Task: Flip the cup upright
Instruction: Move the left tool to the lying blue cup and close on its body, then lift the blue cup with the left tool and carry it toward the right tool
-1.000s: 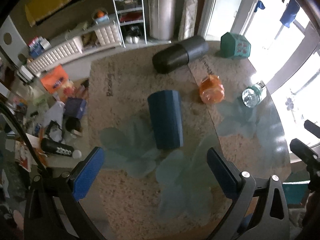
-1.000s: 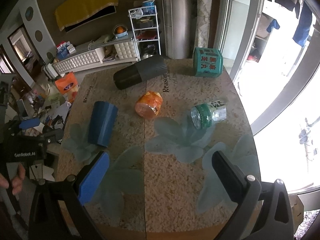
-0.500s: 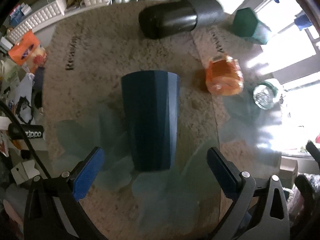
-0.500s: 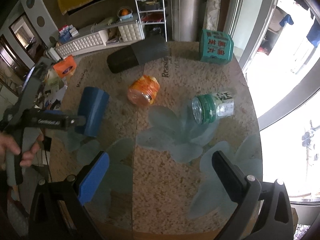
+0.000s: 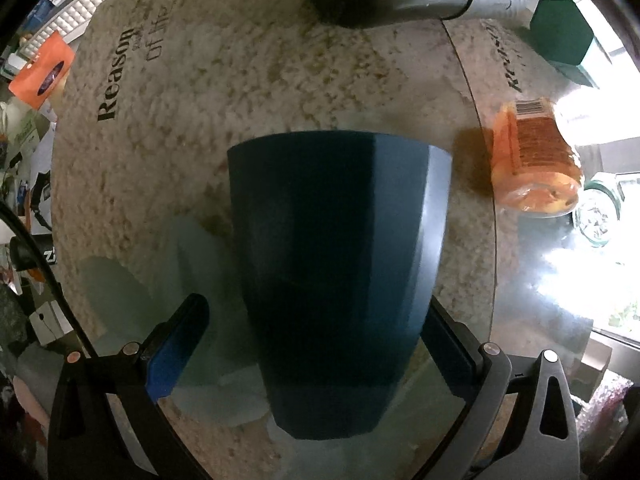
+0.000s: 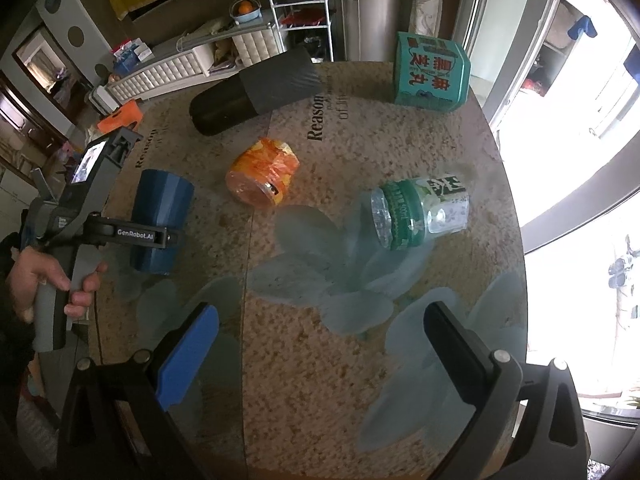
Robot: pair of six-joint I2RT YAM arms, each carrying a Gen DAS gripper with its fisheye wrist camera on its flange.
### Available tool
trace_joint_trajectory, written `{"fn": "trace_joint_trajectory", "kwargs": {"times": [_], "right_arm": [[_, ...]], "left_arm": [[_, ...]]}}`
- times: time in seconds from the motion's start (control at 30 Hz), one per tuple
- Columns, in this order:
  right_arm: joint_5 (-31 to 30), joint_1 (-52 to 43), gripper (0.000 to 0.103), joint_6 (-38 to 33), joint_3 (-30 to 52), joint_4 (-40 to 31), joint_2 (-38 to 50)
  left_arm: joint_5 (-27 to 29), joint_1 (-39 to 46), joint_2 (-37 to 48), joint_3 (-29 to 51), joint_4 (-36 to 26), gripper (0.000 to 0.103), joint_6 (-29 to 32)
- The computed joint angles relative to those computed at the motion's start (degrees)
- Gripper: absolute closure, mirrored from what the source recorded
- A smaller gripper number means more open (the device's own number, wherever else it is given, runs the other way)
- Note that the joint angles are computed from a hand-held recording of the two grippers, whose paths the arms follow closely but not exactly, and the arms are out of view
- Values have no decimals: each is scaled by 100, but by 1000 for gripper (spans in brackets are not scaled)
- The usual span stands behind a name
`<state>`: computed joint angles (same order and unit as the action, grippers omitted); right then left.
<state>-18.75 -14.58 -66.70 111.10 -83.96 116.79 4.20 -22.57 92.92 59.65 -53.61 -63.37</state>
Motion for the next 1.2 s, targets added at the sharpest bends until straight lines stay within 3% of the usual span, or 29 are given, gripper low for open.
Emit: {"fn": "trace_joint_trajectory", "kwargs": {"times": [0.1, 0.23, 0.4, 0.5, 0.83, 1.0, 1.2], "right_arm": [[-1, 8, 0, 37, 58, -14, 25], [28, 19, 0, 70, -130, 114, -104], [-4, -40, 0, 92, -400, 229, -360], [-38, -106, 0, 155, -587, 317, -544], [-363, -589, 0, 344, -1153, 379, -1264], [-443, -977, 0, 308, -1310, 345, -1474], [-384, -1374, 0, 61, -1422, 370, -1530]], "left_arm": [[228, 136, 111, -44, 187, 19, 102], [76, 5, 114, 26, 266, 35, 166], [90, -52, 81, 116, 159, 35, 161], [140, -163, -323, -235, 302, 36, 8], [-165, -1371, -1039, -30, 177, 36, -627], [-265, -2066, -752, 701, 70, 35, -1174], [-292, -2613, 239, 1356, 192, 35, -1577]]}}
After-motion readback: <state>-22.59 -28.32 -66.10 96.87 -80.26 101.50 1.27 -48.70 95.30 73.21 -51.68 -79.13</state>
